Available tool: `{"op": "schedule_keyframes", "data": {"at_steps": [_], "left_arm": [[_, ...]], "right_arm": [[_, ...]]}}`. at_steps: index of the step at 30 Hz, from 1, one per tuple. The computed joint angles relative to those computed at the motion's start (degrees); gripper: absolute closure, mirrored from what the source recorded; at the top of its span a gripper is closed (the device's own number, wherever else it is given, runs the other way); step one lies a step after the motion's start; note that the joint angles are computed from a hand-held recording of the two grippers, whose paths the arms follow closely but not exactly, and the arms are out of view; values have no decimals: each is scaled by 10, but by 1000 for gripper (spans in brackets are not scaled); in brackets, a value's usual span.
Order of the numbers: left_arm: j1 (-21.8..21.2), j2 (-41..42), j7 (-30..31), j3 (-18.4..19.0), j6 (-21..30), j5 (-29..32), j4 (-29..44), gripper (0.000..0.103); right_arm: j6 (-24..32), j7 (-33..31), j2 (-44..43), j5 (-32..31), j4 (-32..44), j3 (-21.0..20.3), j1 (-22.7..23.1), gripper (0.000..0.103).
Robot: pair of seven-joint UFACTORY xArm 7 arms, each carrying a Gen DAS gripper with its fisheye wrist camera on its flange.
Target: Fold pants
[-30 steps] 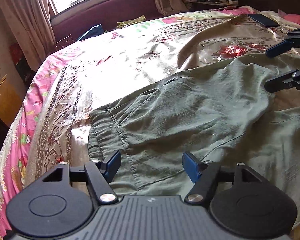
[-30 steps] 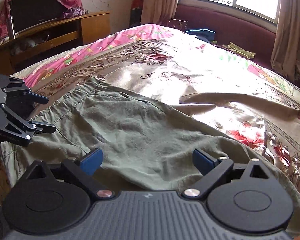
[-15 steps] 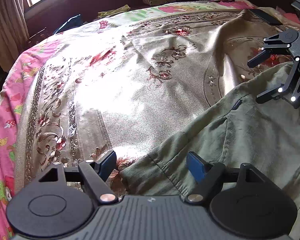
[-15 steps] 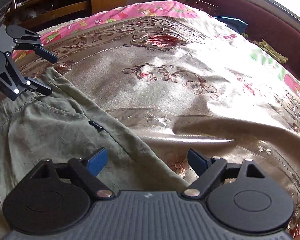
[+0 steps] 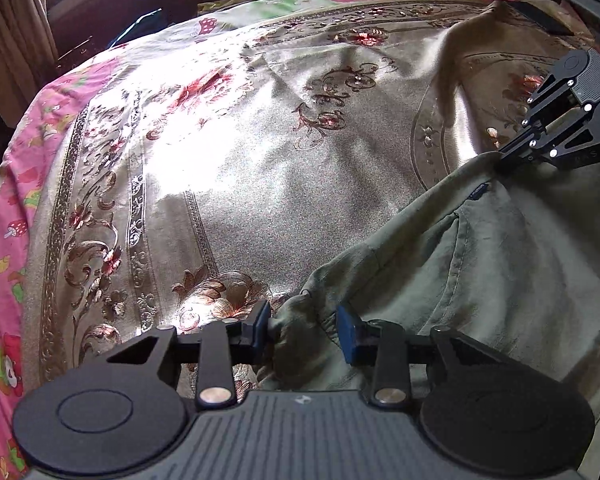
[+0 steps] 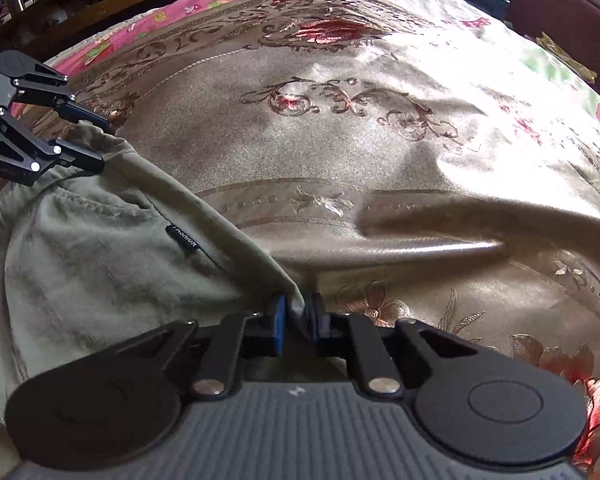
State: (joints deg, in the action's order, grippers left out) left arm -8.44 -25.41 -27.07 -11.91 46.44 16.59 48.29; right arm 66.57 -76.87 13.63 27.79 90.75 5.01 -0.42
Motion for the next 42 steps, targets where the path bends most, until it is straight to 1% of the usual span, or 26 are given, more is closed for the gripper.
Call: {"op": "schedule_keyframes", "data": {"at_steps": [1,2,5,8,11,12,14,15,17,20,22,23,26,28,30,33,34,37,39,42], "left_arm": [[-3,-3,3,-1,6,-2,1,75],[-2,-8,-1,-6,13,2,1,78],[-5,-36,-13,-15,33,7,-5,79],[-14,-89,-27,-26,53,-1,-17,79],[-27,-156,-46,-47,78,-15,-24,79],[-33,-184,-57,-60,96,-22,-25,79],[-46,-232,-83,-88,131,-38,-26,79],[-53,-251,-96,-101,147,-47,-27,79],[-73,-290,-131,-142,193,-73,-23,79],[-101,-316,-183,-192,242,-112,-22,78],[-118,-321,-218,-218,263,-135,-29,78],[-125,-323,-238,-229,273,-145,-34,78],[-148,-337,-287,-247,282,-161,-49,78],[-159,-346,-311,-258,288,-160,-50,78],[-166,-353,-326,-263,295,-154,-46,78],[-171,-359,-336,-271,304,-144,-40,78],[-173,-359,-336,-274,308,-142,-39,78],[-174,-348,-334,-286,331,-133,-37,78],[-176,-338,-332,-295,342,-127,-32,78],[-184,-332,-340,-302,351,-128,-31,78]], "right_arm": [[-8,-5,-14,1,-13,0,-1,100],[-5,-7,-23,5,-19,-2,-2,102],[14,-20,-68,38,-44,-12,-13,102],[61,-41,-123,74,-62,-35,-25,102],[142,-64,-181,108,-72,-73,-40,102],[180,-73,-204,119,-76,-91,-47,102],[238,-82,-238,124,-83,-121,-57,102],[276,-90,-261,120,-93,-140,-64,102],[327,-103,-298,98,-117,-167,-73,102],[380,-109,-341,49,-166,-191,-82,102],[381,-109,-378,3,-224,-190,-88,102],[379,-98,-392,-16,-252,-190,-92,102],[377,-73,-423,-50,-306,-191,-96,102],[375,-77,-443,-64,-324,-199,-94,102],[378,-73,-451,-73,-326,-207,-92,102],[364,-86,-474,-78,-342,-214,-88,102],[363,-81,-478,-79,-347,-214,-87,102],[353,-72,-503,-87,-376,-207,-81,102],[357,-71,-516,-100,-392,-205,-75,102],[356,-75,-531,-117,-410,-201,-65,102]]}}
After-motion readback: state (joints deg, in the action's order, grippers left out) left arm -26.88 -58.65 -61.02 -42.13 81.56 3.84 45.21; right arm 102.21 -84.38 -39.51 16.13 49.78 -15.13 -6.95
